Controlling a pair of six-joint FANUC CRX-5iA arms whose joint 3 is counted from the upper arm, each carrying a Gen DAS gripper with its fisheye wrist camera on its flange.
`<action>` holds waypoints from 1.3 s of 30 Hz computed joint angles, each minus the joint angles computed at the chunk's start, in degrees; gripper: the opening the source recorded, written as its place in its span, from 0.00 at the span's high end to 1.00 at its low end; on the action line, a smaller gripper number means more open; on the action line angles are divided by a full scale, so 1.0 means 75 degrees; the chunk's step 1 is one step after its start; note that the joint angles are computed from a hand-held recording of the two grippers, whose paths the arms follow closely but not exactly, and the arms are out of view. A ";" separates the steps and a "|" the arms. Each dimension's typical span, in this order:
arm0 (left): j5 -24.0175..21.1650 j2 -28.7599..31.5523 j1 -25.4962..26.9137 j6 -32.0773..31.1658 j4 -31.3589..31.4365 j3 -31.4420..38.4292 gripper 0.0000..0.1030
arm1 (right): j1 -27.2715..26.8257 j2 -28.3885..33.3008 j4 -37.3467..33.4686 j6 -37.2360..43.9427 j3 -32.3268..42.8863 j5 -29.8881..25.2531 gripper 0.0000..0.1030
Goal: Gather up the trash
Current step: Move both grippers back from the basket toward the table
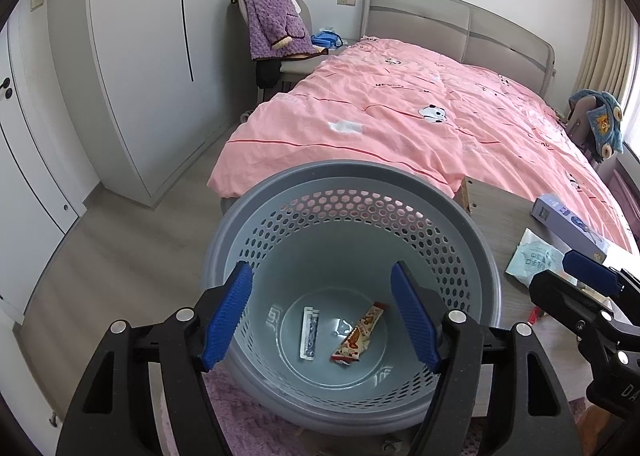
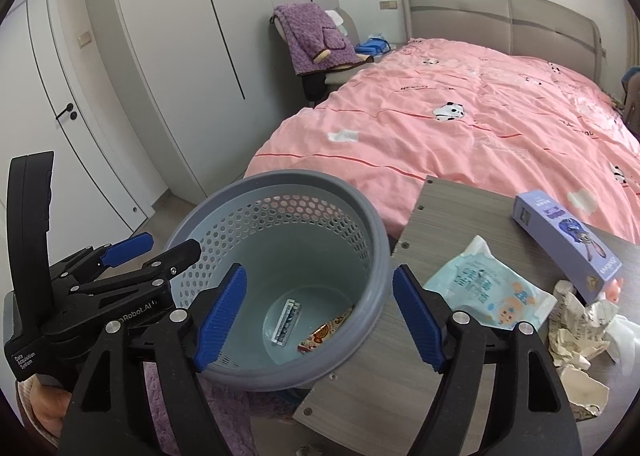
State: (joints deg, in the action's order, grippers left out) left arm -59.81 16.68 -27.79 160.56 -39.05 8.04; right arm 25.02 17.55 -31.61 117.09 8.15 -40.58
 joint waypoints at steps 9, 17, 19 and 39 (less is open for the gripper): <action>-0.0005 0.0185 -0.0311 -0.0126 -0.0033 0.0375 0.27 | -0.0350 -0.0401 0.0167 -0.0217 -0.0520 0.0325 0.18; 0.0136 0.0502 -0.0553 -0.0538 0.0041 0.0890 0.27 | -0.0773 -0.0765 0.0429 -0.0528 -0.1038 0.0691 0.09; 0.0169 0.0590 -0.0619 -0.0621 0.0061 0.1032 0.26 | -0.0900 -0.0832 0.0513 -0.0611 -0.1160 0.0764 0.08; 0.0142 0.1452 -0.1175 -0.1445 0.0453 0.2154 0.26 | -0.1991 -0.1077 0.1348 -0.1689 -0.2156 0.1143 0.06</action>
